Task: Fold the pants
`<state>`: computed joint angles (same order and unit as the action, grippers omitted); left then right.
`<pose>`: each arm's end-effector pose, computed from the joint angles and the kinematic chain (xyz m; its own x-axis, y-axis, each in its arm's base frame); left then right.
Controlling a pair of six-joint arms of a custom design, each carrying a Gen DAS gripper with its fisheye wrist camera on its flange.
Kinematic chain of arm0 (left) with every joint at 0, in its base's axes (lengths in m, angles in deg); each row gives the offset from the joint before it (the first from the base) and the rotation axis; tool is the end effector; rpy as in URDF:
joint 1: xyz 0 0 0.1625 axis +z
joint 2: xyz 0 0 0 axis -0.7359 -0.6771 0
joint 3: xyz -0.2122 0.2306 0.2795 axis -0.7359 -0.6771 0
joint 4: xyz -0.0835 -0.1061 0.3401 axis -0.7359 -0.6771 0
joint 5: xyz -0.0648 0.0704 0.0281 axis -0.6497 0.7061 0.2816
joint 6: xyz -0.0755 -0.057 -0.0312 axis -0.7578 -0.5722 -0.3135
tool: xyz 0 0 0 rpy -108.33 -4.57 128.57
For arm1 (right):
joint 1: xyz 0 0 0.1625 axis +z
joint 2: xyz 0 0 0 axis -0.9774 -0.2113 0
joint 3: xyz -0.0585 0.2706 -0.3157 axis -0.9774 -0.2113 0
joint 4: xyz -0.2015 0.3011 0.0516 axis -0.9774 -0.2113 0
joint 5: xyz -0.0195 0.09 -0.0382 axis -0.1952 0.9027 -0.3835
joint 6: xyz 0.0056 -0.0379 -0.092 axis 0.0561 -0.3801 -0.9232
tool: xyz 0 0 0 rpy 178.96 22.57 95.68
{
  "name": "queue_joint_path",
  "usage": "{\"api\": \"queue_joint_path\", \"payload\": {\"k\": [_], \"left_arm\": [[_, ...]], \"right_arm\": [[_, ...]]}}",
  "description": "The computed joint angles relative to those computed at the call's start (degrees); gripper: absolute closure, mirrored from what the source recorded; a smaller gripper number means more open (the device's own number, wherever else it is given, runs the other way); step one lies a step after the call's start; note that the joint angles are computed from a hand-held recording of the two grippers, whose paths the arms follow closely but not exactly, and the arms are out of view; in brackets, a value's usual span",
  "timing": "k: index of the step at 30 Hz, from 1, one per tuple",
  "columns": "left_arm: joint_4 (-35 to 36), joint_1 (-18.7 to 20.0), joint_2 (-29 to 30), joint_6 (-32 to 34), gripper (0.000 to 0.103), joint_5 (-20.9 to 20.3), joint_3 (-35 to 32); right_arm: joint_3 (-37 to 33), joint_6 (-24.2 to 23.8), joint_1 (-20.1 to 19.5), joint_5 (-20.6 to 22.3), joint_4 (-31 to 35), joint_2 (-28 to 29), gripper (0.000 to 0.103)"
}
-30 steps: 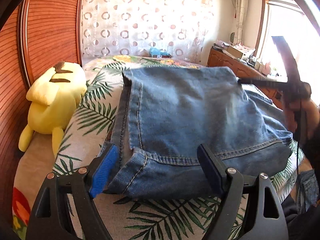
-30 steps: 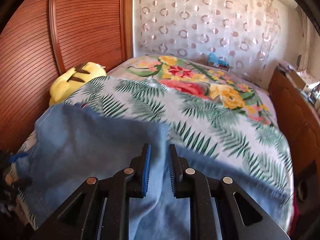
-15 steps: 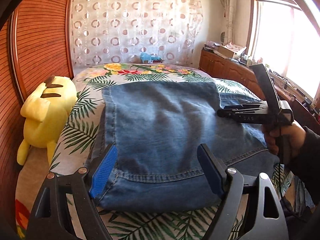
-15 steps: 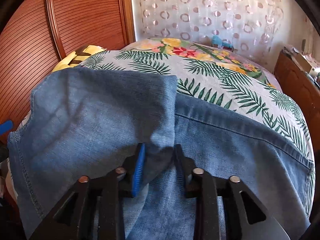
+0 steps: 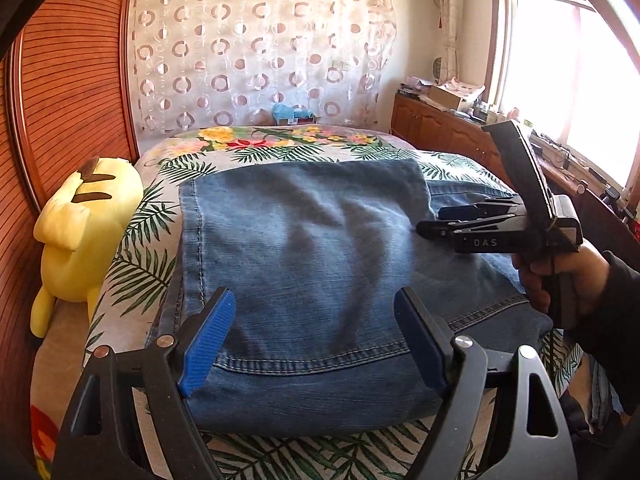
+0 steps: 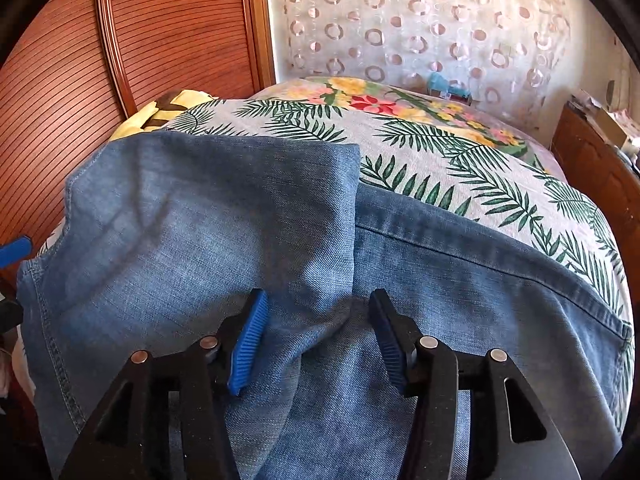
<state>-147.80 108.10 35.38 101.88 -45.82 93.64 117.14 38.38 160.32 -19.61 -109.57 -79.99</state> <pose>-0.2521 -0.8086 -0.0048 -0.6639 0.5032 -0.5533 0.7389 0.5553 -0.3816 -0.0021 -0.8019 0.2331 -0.6974 -0.2048 0.6868 -0.5923 0.7042 -0.3915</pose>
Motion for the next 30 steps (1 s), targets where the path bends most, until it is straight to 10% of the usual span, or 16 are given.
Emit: {"api": "queue_joint_path", "payload": {"k": [16,30], "left_arm": [[0.0,-0.5,0.2,-0.2,0.021,-1.3,1.3],[0.7,-2.4,2.3,0.4,0.021,-3.0,-0.8]], "right_arm": [[3.1,2.3,-0.5,0.9,-1.0,-2.5,0.047],[32.1,1.9,-7.9,7.2,-22.3,-21.1,0.047]]}}
